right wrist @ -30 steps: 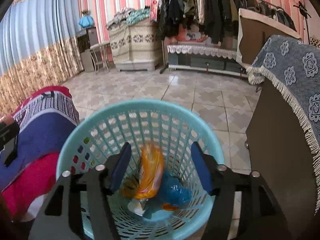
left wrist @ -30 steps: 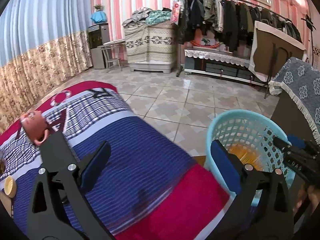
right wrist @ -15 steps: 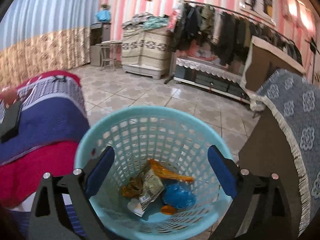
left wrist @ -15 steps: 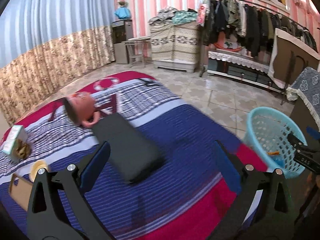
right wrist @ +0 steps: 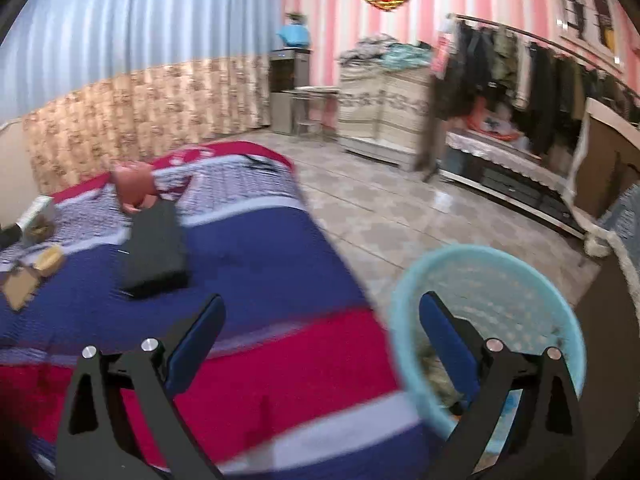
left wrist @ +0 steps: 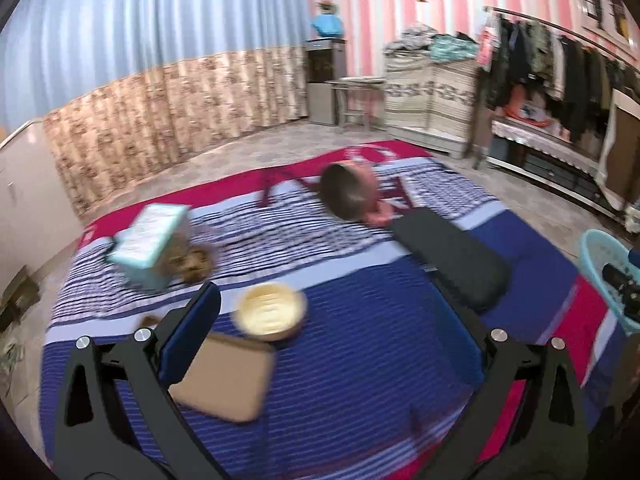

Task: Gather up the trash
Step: 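Move both tools back over the bed clutter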

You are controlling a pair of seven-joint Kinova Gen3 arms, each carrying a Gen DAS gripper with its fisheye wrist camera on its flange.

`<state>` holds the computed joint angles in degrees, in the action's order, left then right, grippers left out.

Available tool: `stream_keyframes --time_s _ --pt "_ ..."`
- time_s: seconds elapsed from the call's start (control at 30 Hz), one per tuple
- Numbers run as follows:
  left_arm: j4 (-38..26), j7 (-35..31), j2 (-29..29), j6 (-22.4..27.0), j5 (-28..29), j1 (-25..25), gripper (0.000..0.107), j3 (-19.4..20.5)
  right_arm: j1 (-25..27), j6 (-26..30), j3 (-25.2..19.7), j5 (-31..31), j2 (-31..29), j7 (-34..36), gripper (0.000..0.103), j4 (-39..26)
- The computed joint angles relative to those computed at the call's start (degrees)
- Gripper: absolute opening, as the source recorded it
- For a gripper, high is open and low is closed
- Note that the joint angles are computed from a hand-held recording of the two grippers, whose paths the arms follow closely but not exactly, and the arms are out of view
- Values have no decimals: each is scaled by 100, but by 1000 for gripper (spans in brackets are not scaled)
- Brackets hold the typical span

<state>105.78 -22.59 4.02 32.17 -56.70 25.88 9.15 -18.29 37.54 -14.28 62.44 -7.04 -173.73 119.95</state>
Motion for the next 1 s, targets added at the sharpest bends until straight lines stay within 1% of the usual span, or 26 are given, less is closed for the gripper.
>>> stream_keyframes --time_s 0.13,0.17,0.27,0.43,0.57,0.63,0.7,0.83,0.87,1.0 --pt "288 -18 -247 -7 56 -310 97 -145 -209 -398 -53 -335 282 356 96 -401" --pt "374 -13 -307 -35 69 -423 97 -165 -277 -409 -67 -378 361 416 98 -474" --pt "561 -133 -442 -126 206 -799 97 -205 -653 -209 -128 -492 732 635 98 -829" --pt "861 -241 -644 -400 334 -1435 97 -303 -1250 -232 -31 -654 1231 927 98 -1353" --pt "1071 -328 -733 -595 390 -1921 97 -296 -1577 -278 94 -926 1669 1418 98 -1845" --pt "1115 -651 -741 -737 719 -2074 97 -411 -1757 -249 161 -1010 1946 1610 98 -2134" --pt "1172 -730 -747 -826 800 -2230 97 -393 -1825 -272 223 -1261 2169 1870 98 -2400" --pt "1263 -533 -729 -867 569 -2427 97 -274 -1939 -310 318 -1802 2632 2286 98 -2939" --pt "1264 -457 -712 -843 491 -2439 97 -245 -1996 -289 358 -1875 2802 2378 98 -3114" --pt "1248 -354 -627 -868 351 -2443 97 -273 -2087 -281 470 -2264 3150 2824 98 -3554"
